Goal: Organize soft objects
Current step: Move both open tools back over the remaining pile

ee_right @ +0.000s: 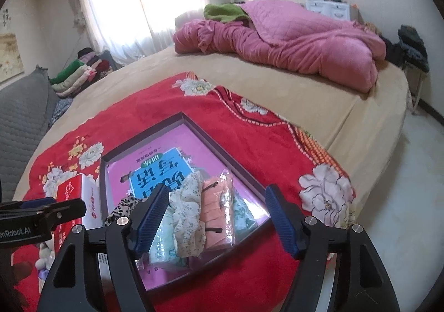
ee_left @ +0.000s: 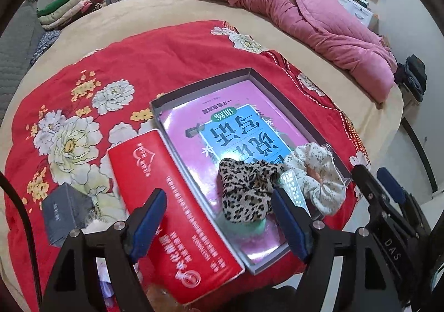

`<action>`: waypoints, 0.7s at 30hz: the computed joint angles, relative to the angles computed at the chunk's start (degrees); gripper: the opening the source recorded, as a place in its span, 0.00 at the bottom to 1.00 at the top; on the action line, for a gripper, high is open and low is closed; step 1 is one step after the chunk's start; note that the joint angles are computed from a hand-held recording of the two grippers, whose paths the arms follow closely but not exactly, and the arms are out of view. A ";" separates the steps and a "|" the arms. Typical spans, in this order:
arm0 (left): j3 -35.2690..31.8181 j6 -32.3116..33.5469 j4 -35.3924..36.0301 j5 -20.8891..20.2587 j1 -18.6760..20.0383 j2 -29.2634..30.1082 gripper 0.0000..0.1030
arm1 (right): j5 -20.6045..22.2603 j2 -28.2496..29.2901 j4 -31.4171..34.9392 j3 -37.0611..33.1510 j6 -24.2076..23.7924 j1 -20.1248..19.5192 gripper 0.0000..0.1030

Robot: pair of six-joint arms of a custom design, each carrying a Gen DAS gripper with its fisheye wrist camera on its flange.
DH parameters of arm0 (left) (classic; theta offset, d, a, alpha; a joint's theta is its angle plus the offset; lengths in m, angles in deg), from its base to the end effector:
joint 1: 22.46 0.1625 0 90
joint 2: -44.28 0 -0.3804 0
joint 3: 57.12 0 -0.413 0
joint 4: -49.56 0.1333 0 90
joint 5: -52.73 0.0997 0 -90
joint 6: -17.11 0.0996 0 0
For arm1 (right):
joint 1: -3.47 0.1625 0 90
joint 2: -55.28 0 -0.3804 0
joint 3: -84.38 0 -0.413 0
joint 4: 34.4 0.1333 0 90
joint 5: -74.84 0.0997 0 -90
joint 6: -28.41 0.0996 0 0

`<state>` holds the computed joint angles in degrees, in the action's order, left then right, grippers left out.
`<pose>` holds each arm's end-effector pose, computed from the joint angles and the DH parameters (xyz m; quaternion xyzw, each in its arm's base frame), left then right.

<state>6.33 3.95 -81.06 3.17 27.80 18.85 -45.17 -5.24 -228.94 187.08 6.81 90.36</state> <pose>-0.3413 -0.7201 0.0003 0.2080 0.9148 -0.1730 0.2999 0.0499 -0.6195 0.2646 0.0005 -0.8372 0.4411 0.3234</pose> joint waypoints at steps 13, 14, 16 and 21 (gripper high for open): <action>13.06 -1.18 -5.76 2.42 -1.80 -9.07 0.75 | -3.20 -0.09 -3.60 2.01 -4.62 4.86 0.74; 13.94 -1.31 -6.03 2.72 -1.93 -9.70 0.75 | -3.49 -0.14 -3.74 2.12 -4.78 5.25 0.74; 15.07 -1.40 -6.26 3.19 -2.10 -10.54 0.76 | -4.15 0.01 -4.72 2.17 -5.67 6.03 0.74; 18.31 -1.85 -7.65 3.51 -2.51 -13.17 0.76 | -5.36 -0.09 -5.64 2.53 -6.51 7.81 0.75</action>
